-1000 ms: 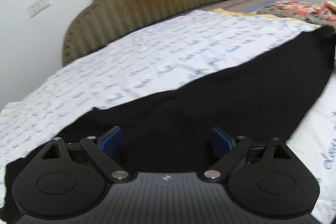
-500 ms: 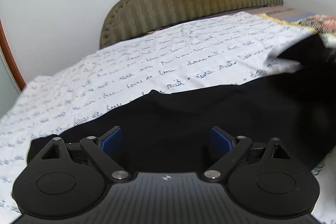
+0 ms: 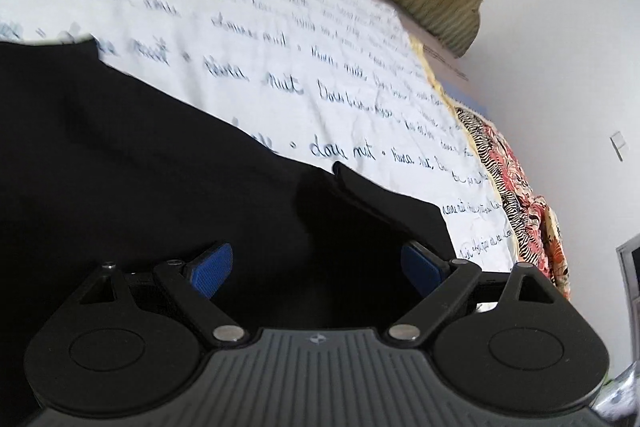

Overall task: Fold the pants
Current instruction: 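Grasp the pants edge with the left gripper beside the right gripper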

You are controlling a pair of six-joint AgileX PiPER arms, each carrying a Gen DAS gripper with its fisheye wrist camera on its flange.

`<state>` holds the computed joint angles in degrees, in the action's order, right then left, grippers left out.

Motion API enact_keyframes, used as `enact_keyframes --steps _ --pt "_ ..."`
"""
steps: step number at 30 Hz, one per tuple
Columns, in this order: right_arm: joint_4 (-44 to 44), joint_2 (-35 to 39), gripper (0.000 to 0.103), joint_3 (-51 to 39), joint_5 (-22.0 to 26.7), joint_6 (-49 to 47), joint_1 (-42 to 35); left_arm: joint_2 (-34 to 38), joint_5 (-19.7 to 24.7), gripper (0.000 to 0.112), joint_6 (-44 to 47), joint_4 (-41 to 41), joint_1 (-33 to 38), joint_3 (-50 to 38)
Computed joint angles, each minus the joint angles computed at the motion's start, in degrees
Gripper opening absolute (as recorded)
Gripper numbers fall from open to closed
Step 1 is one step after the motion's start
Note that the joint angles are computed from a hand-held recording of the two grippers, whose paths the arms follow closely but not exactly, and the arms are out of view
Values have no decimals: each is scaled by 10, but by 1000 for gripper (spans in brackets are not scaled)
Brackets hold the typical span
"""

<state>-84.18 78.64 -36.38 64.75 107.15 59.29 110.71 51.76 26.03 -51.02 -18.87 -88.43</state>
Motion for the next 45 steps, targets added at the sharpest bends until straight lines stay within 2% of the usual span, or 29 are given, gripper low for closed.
enact_keyframes --steps 3,4,5,7,11,18,20,22,27,28,29,30,32,33,36,40,45 --pt "13 6 10 2 32 -29 33 23 1 89 -38 -12 -14 -22" --pt "19 7 10 1 38 -38 40 25 -2 84 -45 -18 -14 -22" --pt "22 7 10 3 38 -40 44 29 -3 72 -47 -25 -14 -22" --pt "24 3 10 6 34 -43 54 31 3 67 -45 -31 -8 -21" --pt "28 17 10 -1 35 -51 66 34 22 67 -33 -55 8 -20" --pt "42 33 10 -19 28 -37 62 28 22 70 -19 -89 14 -4" --pt "46 36 10 -23 23 -39 56 31 33 81 11 -127 24 8" --pt "53 36 10 -26 14 -40 48 27 37 84 27 -154 31 22" --pt "49 29 10 -16 4 -18 46 27 22 83 28 -127 18 11" --pt "45 29 10 -15 8 -15 51 27 22 75 38 -130 17 12" --pt "38 25 10 -14 2 -18 45 28 25 56 43 -129 14 10" --pt "32 24 10 -12 3 -15 48 36 31 47 41 -122 11 -2" --pt "22 23 10 -10 6 -16 54 49 43 17 35 -115 9 -17" --pt "20 24 10 -11 9 -17 58 48 40 13 37 -117 10 -13" --pt "22 31 10 -17 19 -24 68 24 17 9 71 -126 17 18" --pt "15 40 10 -27 12 -28 75 -34 -59 9 115 -92 11 65" --pt "-7 70 10 -49 -24 -18 74 -57 -90 9 125 -45 17 80"
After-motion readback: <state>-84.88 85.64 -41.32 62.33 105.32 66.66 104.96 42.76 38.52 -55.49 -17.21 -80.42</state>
